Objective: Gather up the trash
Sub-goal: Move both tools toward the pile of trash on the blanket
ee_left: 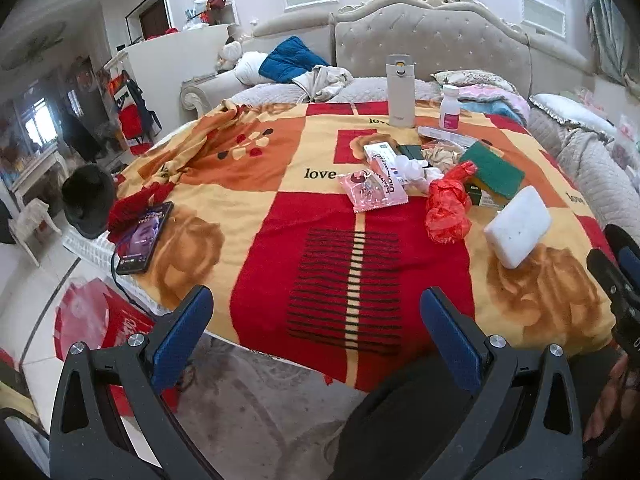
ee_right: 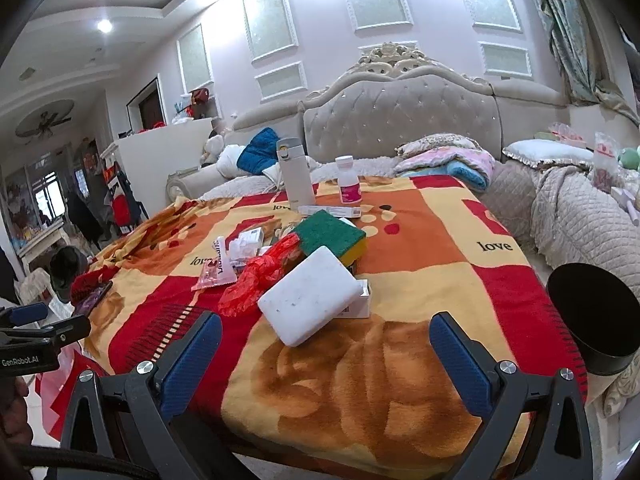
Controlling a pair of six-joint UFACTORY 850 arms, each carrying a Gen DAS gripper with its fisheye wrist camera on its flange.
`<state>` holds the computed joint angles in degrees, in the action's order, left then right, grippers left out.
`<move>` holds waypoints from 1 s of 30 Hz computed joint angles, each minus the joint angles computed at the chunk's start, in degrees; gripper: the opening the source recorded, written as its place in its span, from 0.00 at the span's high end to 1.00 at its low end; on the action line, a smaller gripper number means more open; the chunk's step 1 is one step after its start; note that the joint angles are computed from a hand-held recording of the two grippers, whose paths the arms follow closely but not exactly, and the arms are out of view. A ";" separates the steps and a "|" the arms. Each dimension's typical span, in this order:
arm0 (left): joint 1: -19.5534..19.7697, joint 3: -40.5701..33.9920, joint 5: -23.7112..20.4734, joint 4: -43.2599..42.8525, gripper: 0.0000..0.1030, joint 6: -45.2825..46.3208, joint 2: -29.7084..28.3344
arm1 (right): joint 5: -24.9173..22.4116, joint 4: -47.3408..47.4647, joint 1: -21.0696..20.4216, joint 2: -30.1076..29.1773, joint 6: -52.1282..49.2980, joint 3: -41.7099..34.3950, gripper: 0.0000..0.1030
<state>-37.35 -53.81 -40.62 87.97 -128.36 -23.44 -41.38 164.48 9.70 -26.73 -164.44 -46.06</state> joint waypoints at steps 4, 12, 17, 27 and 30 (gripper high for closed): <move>0.51 -0.34 0.46 0.50 0.00 -0.67 -0.02 | -0.02 0.04 -0.05 0.03 -0.10 -0.03 0.00; 2.06 -2.01 2.56 1.20 0.00 -0.19 -1.25 | 0.73 2.22 0.26 0.35 -2.65 0.15 0.00; 3.13 -3.50 4.23 2.00 0.00 0.04 -2.90 | 1.42 2.68 0.57 0.10 -2.93 -0.25 0.00; 6.36 -7.57 10.33 1.75 0.00 1.39 -7.17 | 5.86 -6.09 0.96 -1.78 4.85 -3.72 0.00; 7.52 -8.86 12.25 0.42 0.00 0.64 -8.64 | 8.08 -15.85 0.13 -4.21 15.60 -7.95 0.00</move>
<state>-29.83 -62.67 -28.37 88.38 -127.72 -32.08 -33.31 148.63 9.82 -30.94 -148.84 -54.01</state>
